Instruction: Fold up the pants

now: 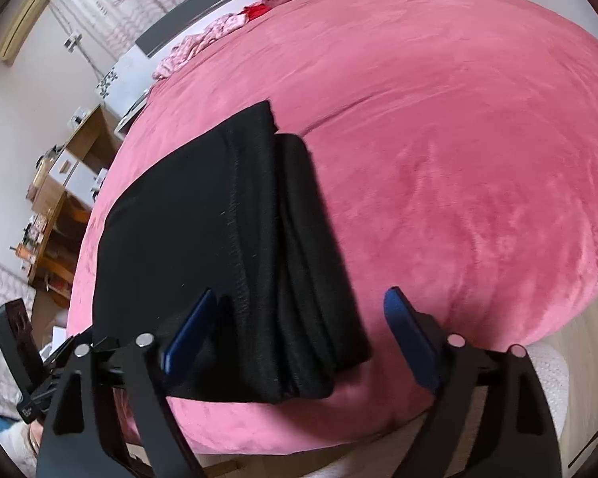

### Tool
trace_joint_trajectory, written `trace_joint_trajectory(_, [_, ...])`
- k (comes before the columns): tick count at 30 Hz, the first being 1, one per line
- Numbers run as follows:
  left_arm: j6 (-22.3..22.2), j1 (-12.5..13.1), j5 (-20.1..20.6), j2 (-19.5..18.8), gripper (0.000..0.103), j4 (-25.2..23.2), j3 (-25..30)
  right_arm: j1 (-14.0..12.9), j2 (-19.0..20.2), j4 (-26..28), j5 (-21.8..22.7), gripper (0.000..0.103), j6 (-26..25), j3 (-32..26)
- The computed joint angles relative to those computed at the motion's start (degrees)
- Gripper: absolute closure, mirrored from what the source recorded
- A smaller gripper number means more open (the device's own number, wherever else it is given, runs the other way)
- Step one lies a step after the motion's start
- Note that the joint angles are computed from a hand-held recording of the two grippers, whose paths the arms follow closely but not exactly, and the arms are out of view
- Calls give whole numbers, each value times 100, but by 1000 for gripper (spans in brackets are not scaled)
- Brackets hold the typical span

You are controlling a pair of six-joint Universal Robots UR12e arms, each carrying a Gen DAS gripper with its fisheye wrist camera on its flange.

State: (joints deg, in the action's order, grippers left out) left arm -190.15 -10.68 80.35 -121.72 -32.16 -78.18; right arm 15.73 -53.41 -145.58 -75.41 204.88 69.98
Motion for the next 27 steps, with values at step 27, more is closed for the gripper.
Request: trace_joint_trajectory(27, [-860, 481, -1728, -16, 4, -20, -200, -219, 306, -93, 1404, 23, 550, -145])
